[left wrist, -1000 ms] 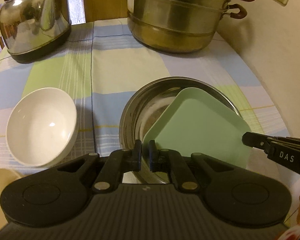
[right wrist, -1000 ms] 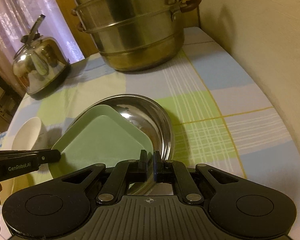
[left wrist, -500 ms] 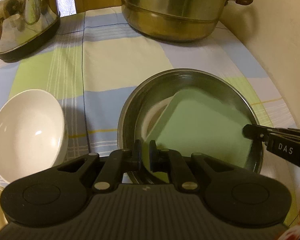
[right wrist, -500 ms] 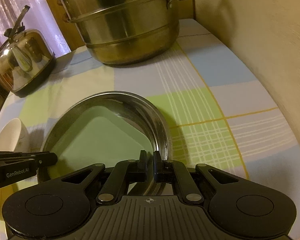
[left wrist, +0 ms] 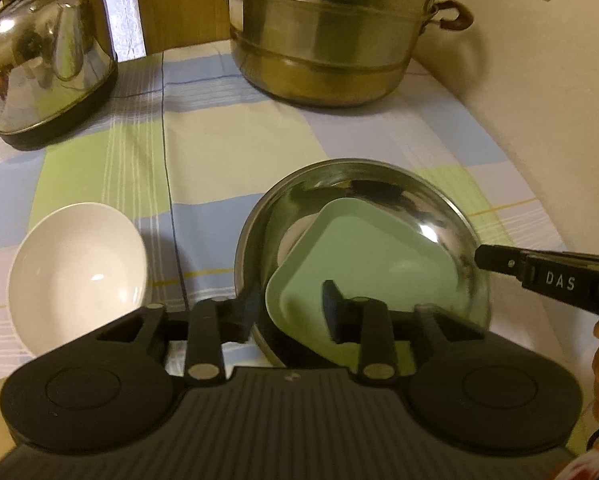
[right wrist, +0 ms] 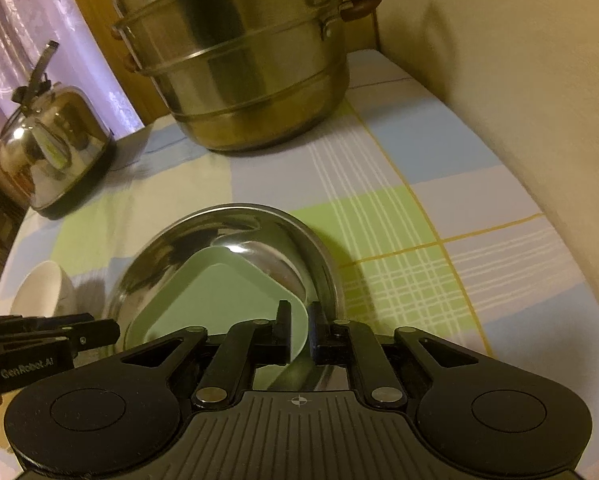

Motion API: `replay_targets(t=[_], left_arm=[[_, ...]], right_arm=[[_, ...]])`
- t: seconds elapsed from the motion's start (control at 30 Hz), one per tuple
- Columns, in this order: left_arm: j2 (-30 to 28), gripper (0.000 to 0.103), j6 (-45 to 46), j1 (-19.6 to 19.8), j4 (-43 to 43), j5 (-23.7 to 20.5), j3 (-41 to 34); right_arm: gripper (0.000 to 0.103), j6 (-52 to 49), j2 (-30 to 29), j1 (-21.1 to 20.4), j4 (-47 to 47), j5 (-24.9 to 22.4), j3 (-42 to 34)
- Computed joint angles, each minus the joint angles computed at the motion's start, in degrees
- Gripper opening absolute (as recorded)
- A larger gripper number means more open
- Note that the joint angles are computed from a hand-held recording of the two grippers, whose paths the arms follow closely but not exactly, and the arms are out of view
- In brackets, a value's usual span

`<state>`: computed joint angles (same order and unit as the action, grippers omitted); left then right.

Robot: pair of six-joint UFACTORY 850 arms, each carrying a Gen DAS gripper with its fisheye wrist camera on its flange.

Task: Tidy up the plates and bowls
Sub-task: 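Lift the green plate and lower it into the large steel plate, then open the right tool and withdraw from the steel plate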

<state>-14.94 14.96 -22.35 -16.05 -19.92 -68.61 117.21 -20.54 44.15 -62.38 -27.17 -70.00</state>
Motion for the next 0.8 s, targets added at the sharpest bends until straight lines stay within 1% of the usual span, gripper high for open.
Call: replay_targets(t=[0.03,0.07,0.1,0.13,0.2,0.3,0.37,0.4,0.53,0.67,0.8], left_arm=[[1.0,0.035,0.0,0.0,-0.2,0.1,0.7],[2.0,0.036,0.2,0.1,-0.6,0.2,1.5],[2.9,0.038,0.4,0.1,-1.4,0.3,2.2],[3.9,0.041,0.8,0.2,-2.2,0.3,2.9],[6.0,0.044,0.6,0.2,-2.9,0.4,4.4],[9.4,0.051,-1.5,-0.2,-1.7,0.7,6.9],[11.8,0.06,-3.2,-0.7,-0.7,1.3,8.8],[13.0,0.061,-4.8,-1.0,0.5,1.6,9.7],[17.5,0.064,-10.2,-2.0,3.8,1.8,12.9],[22.0,0.065,-16.4,-3.0,7.8,1.8,16.2],[26.3,0.065,-20.5,-3.5,9.9,1.0,19.4]], right_arm=[[0.019,0.6,0.6,0.4,-0.5,-0.4,0.5],[0.031,1.5,1.3,0.8,-1.1,-0.8,1.2],[0.038,2.4,2.0,1.3,-1.6,-1.3,1.8],[0.049,3.7,2.7,1.8,-2.4,-1.7,2.5],[0.056,6.5,4.3,2.9,-4.8,-2.6,4.1],[0.058,7.1,6.4,4.2,-5.1,-2.6,5.8],[0.059,8.5,7.9,5.0,-6.1,-2.2,7.2],[0.06,9.0,8.6,5.5,-6.5,-2.2,7.7],[0.06,11.8,11.4,7.7,-9.1,-2.3,10.2],[0.06,10.9,13.7,9.8,-9.1,-2.6,11.6],[0.06,9.2,15.3,12.0,-8.6,-3.6,12.6]])
